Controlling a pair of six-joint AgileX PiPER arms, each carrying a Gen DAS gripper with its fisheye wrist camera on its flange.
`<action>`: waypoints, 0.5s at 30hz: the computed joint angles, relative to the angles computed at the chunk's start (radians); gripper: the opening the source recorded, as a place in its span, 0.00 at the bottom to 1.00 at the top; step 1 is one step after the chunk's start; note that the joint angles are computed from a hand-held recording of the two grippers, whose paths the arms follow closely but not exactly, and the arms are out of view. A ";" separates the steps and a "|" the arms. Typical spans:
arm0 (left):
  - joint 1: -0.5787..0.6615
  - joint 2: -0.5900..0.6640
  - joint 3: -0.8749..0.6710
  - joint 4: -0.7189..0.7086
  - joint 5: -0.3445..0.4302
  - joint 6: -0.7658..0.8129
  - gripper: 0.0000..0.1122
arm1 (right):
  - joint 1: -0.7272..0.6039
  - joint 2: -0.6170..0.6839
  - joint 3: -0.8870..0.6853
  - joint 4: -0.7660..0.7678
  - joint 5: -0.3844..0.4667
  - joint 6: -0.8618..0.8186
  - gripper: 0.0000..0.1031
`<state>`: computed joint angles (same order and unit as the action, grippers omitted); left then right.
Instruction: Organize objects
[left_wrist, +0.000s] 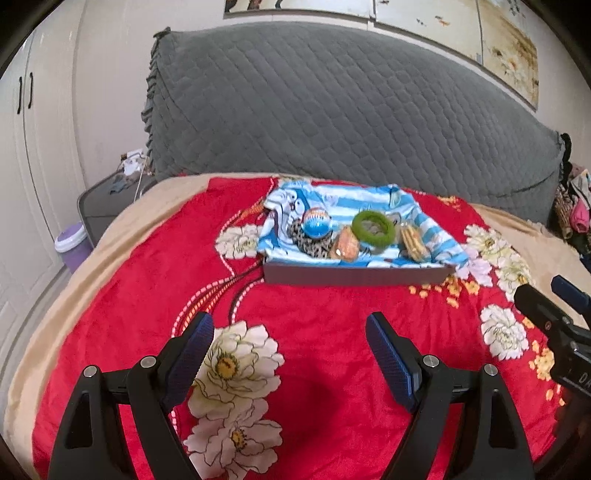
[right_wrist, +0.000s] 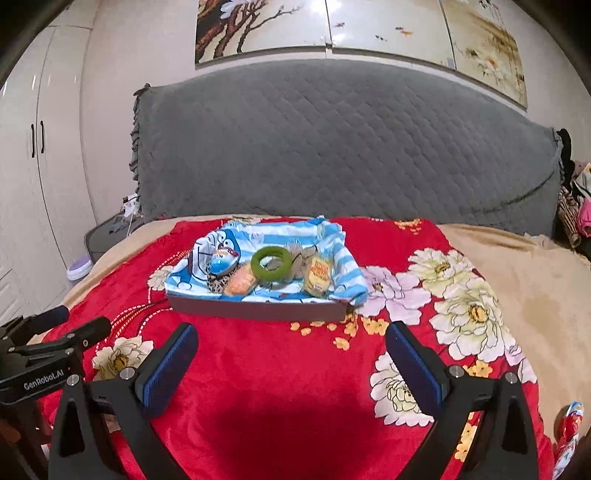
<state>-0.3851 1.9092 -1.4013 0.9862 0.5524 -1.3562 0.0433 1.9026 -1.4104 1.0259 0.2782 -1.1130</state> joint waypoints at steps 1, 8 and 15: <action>0.000 0.001 0.004 0.002 -0.003 -0.004 0.76 | 0.000 0.004 -0.002 -0.009 0.000 0.008 0.99; 0.005 0.023 0.010 -0.014 -0.010 -0.002 0.76 | 0.006 0.019 -0.011 -0.068 -0.003 0.059 0.99; 0.010 0.041 0.001 -0.048 -0.010 0.027 0.76 | 0.019 0.033 -0.019 -0.152 0.003 0.127 0.99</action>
<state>-0.3750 1.9497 -1.4003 0.9384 0.5428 -1.3291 0.0620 1.9353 -1.4290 0.8738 0.2815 -0.9864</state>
